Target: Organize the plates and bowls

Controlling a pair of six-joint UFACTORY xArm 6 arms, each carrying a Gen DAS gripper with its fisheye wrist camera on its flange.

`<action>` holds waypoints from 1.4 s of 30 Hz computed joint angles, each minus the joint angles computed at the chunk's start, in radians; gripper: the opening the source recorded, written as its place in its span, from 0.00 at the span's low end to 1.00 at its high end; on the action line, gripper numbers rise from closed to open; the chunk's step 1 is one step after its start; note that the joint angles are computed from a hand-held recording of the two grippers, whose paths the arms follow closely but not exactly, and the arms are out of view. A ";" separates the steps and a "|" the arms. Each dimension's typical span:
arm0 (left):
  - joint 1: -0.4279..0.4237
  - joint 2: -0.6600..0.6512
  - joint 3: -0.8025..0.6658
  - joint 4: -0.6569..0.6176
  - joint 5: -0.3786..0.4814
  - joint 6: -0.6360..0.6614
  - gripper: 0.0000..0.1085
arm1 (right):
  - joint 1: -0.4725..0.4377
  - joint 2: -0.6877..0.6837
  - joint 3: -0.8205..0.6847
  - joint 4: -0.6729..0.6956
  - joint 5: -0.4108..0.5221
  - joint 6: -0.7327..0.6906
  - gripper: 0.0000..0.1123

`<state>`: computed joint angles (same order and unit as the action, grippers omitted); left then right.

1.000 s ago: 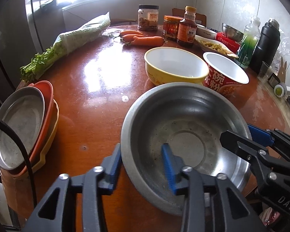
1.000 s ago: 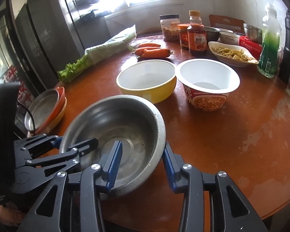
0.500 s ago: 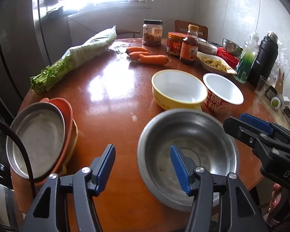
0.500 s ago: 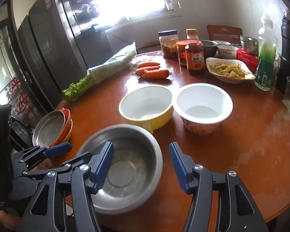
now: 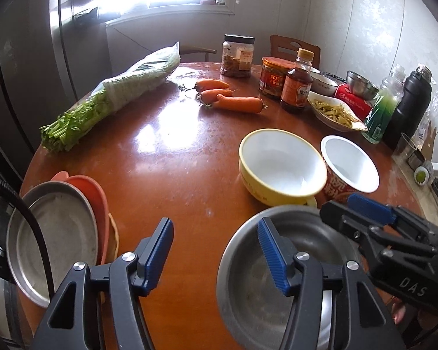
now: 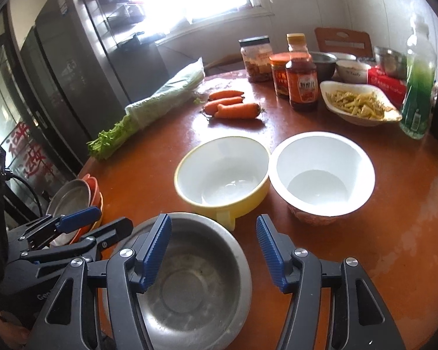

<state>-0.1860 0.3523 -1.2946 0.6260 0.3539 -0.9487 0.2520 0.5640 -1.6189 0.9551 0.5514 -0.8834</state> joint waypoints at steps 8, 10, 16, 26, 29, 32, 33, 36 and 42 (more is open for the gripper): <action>0.003 0.081 -0.107 -0.098 0.023 0.105 0.55 | -0.010 0.090 -0.117 -0.063 0.040 0.084 0.55; 0.004 0.101 -0.137 -0.117 0.033 0.128 0.55 | -0.013 0.120 -0.159 -0.083 0.046 0.114 0.55; 0.007 0.158 -0.215 -0.206 0.051 0.204 0.55 | -0.015 0.193 -0.265 -0.128 0.049 0.168 0.55; 0.010 0.227 -0.297 -0.257 0.062 0.227 0.55 | -0.013 0.263 -0.369 -0.161 0.047 0.176 0.46; 0.009 0.240 -0.305 -0.308 0.047 0.254 0.55 | -0.011 0.277 -0.384 -0.212 0.046 0.209 0.42; 0.006 0.261 -0.331 -0.320 0.057 0.267 0.55 | -0.011 0.298 -0.407 -0.241 0.057 0.230 0.37; 0.006 0.265 -0.333 -0.331 0.052 0.276 0.55 | -0.012 0.303 -0.410 -0.246 0.056 0.232 0.36; 0.008 0.277 -0.339 -0.400 0.030 0.319 0.54 | -0.010 0.305 -0.409 -0.250 0.051 0.228 0.35; 0.008 0.311 -0.376 -0.502 0.032 0.408 0.36 | -0.004 0.320 -0.429 -0.293 0.043 0.240 0.33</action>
<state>-0.1785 0.6637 -1.6707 0.1238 0.3857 -0.5408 0.2479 0.8844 -2.0479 0.6618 0.5946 -0.6434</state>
